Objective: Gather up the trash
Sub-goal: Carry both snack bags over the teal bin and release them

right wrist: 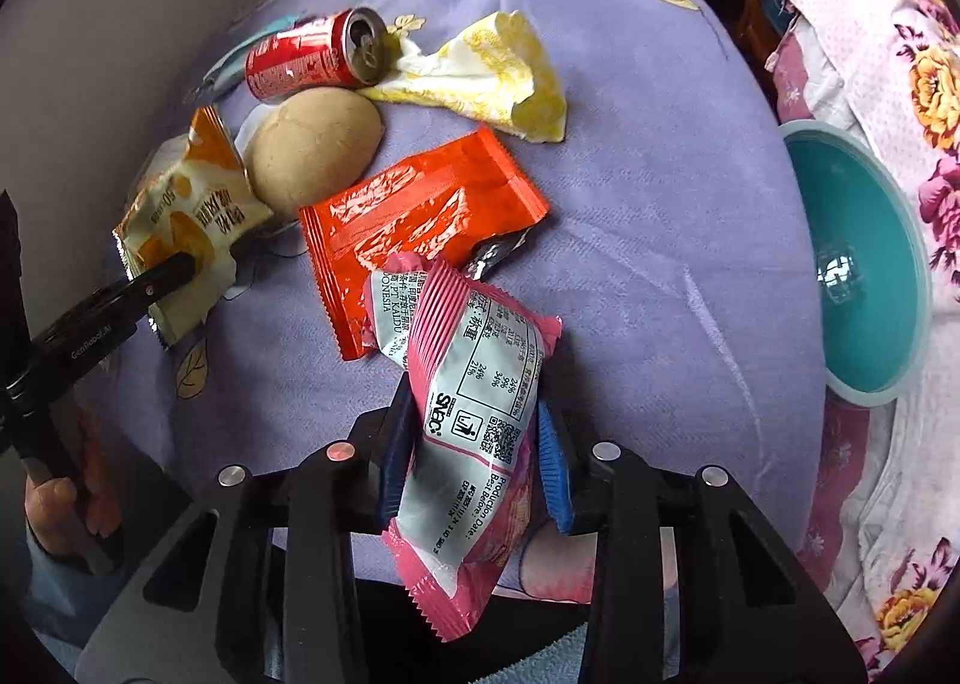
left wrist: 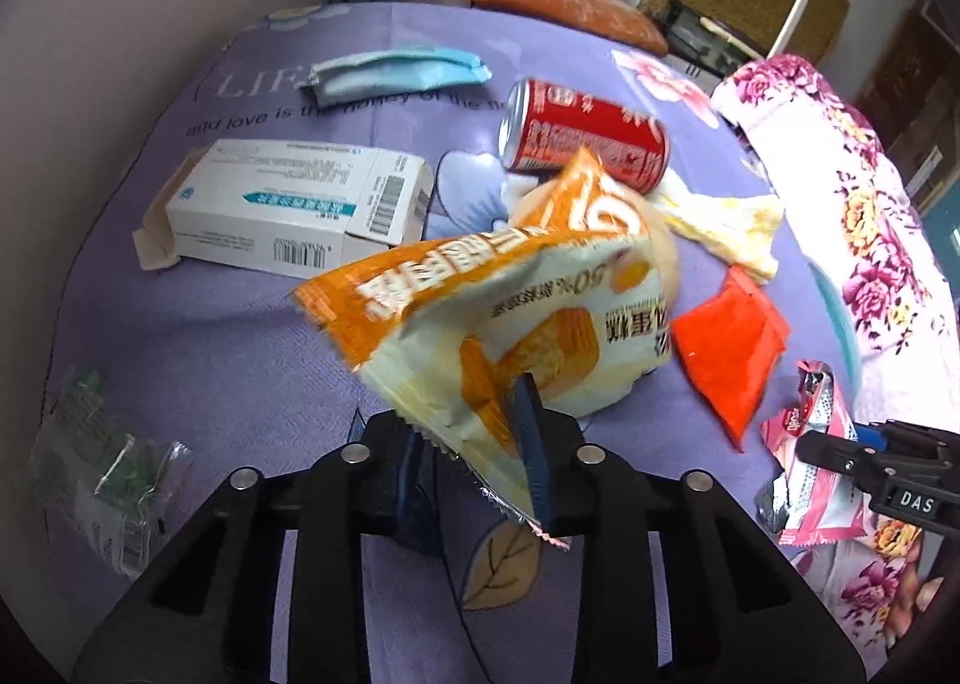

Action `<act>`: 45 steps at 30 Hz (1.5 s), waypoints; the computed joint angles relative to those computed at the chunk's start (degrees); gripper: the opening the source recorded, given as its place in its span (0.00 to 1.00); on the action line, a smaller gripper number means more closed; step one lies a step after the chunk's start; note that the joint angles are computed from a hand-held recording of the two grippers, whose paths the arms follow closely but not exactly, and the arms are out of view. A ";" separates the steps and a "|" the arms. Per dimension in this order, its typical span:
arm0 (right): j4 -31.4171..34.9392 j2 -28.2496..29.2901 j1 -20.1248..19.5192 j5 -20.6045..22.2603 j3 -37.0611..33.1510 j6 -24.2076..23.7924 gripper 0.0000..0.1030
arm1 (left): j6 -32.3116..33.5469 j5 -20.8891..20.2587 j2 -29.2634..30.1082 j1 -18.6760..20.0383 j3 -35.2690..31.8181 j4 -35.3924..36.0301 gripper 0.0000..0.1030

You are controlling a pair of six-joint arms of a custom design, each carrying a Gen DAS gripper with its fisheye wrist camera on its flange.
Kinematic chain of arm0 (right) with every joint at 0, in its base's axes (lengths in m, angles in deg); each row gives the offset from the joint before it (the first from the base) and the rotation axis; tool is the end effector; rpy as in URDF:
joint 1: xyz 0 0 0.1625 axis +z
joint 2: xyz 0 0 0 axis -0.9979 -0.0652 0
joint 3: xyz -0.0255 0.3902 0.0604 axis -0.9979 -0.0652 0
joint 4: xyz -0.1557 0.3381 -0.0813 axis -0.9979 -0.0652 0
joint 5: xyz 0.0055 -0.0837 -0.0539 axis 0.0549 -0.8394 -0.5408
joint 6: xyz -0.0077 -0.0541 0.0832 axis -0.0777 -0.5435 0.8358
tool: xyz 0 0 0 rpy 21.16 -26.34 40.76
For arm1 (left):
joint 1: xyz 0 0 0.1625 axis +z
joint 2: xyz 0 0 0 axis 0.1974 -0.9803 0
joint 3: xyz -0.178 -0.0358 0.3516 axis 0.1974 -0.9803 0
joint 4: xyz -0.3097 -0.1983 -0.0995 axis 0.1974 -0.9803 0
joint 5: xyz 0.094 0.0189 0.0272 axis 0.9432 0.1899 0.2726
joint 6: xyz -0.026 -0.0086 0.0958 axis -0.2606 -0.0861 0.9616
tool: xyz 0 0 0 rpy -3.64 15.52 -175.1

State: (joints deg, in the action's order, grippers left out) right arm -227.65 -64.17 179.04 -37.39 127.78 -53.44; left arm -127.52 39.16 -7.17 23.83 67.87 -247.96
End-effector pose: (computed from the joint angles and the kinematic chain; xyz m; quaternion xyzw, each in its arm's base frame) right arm 0.0975 -0.3134 0.1403 0.0634 -0.9522 0.1249 0.2713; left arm -0.1342 -0.3379 0.0973 0.1157 0.9271 -0.2194 0.2811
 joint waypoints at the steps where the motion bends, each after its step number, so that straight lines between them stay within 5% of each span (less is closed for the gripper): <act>1: -0.09 -0.39 0.01 0.34 0.17 0.03 0.32 | -0.25 0.15 -0.41 -0.32 -0.08 0.53 0.28; 10: -1.36 -7.97 -2.77 4.45 2.04 -2.24 0.32 | -1.40 -0.68 -3.59 -4.54 -1.40 4.04 0.28; 15: -1.07 -12.62 -5.76 7.25 2.12 -3.50 0.32 | 0.71 -1.82 -0.52 -6.12 -4.28 3.09 0.28; 29: 1.51 -25.57 -13.58 13.51 -0.75 -8.55 0.32 | 11.52 -5.99 18.46 -6.60 -20.53 -1.58 0.28; 45: 9.27 -41.38 -32.83 25.50 -3.89 -13.91 0.32 | 18.61 -13.91 37.89 -7.94 -40.21 4.02 0.28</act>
